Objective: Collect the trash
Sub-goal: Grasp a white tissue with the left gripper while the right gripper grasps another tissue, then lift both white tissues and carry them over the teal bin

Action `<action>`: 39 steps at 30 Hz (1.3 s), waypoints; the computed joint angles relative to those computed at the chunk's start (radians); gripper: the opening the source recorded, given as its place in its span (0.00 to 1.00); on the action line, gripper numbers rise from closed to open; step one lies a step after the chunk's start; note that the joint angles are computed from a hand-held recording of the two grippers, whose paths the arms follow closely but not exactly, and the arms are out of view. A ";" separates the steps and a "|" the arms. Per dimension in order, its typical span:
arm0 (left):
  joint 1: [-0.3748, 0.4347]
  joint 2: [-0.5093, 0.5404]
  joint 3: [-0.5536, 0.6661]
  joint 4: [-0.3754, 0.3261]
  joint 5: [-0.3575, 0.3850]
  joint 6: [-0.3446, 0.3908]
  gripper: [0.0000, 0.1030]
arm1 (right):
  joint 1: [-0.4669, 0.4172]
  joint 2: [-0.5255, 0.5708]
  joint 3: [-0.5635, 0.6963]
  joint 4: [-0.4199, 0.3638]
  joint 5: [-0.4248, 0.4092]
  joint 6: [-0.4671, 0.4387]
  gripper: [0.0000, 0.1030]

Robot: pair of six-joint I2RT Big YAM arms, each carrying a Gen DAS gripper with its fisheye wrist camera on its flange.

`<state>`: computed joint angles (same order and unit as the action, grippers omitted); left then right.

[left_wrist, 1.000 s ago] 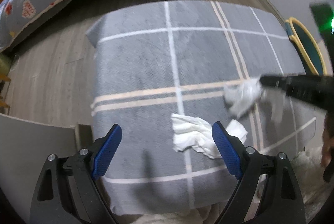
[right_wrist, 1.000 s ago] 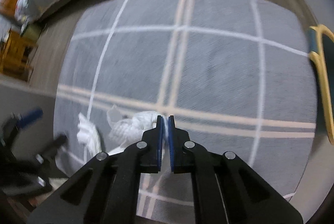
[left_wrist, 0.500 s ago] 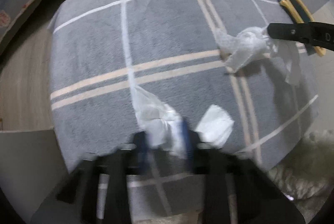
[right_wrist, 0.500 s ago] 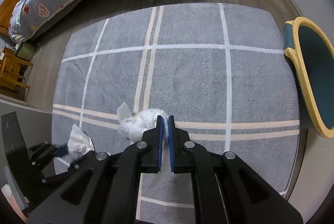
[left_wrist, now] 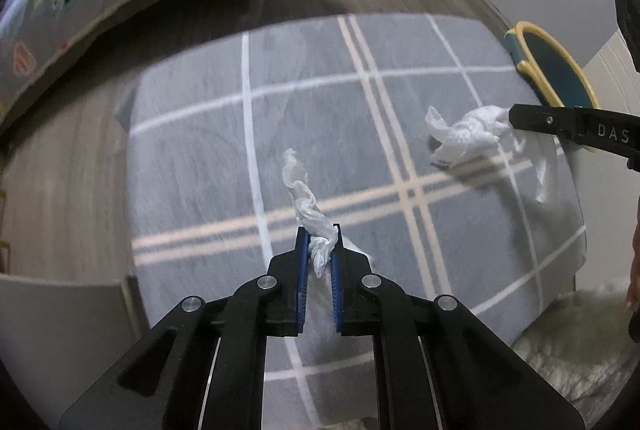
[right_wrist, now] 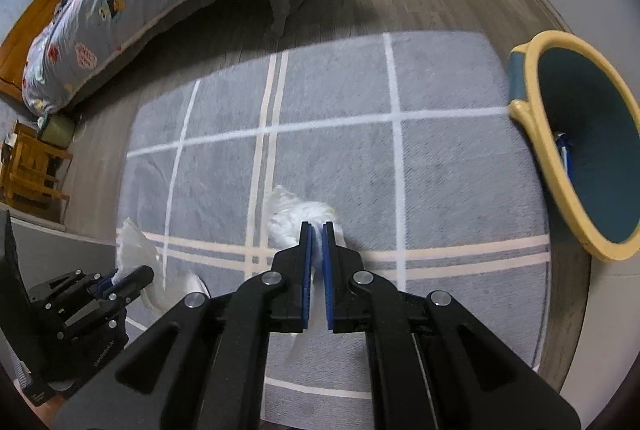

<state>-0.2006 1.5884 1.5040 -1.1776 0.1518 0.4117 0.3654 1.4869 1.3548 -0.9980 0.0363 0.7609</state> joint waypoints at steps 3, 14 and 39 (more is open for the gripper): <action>-0.025 -0.017 0.011 0.012 0.002 -0.012 0.11 | -0.018 -0.029 -0.018 0.021 -0.008 0.001 0.05; -0.143 0.009 0.107 0.020 0.043 -0.058 0.09 | -0.146 -0.167 -0.138 0.070 -0.037 0.015 0.05; -0.158 0.119 0.059 -0.054 -0.121 -0.117 0.15 | -0.228 -0.235 -0.196 0.114 -0.111 0.004 0.05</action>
